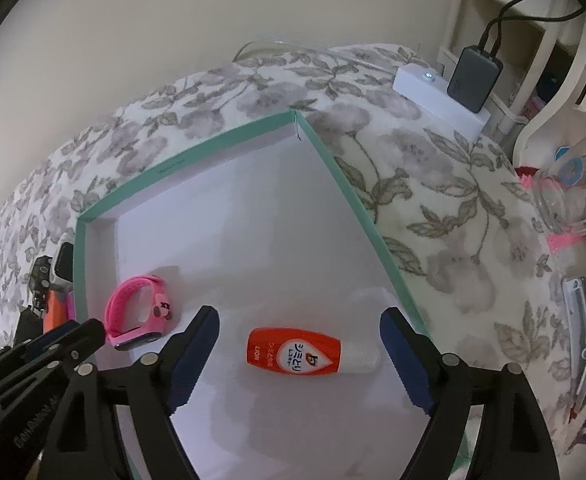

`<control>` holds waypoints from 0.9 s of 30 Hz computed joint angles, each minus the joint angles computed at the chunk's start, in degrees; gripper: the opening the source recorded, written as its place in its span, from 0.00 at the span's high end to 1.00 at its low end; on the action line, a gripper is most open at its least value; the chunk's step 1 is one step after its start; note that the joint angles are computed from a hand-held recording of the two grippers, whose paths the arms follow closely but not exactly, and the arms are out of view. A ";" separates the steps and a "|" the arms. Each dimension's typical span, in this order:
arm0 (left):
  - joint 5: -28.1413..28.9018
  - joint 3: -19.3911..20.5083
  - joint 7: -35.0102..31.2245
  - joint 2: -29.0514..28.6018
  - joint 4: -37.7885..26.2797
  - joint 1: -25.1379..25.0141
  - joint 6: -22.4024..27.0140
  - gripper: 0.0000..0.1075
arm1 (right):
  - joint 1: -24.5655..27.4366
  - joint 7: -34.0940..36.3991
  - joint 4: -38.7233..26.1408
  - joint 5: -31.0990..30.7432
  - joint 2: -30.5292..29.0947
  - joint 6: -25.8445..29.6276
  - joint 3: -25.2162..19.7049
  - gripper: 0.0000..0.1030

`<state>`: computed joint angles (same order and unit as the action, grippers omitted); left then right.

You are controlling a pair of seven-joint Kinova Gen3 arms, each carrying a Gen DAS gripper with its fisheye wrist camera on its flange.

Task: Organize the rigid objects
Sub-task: 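Carry both held items into the teal-rimmed tray and open both tools, then lift both open tools out of the tray back toward the pile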

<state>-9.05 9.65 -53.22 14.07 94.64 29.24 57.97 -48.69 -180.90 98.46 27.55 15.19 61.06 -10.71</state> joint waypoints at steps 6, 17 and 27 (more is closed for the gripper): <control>-4.17 -0.53 1.04 -4.03 0.29 0.21 1.84 0.77 | -1.07 -1.58 -0.30 1.81 -0.96 0.71 -0.35 0.01; -9.74 0.71 -1.51 -18.25 -2.38 -8.16 13.64 0.77 | -6.80 -3.66 -6.07 6.03 -0.38 8.68 -2.63 0.00; -15.93 3.14 -10.79 -29.69 -14.07 -17.88 29.79 0.73 | -12.27 -3.17 -11.02 8.36 1.56 14.25 -3.02 0.00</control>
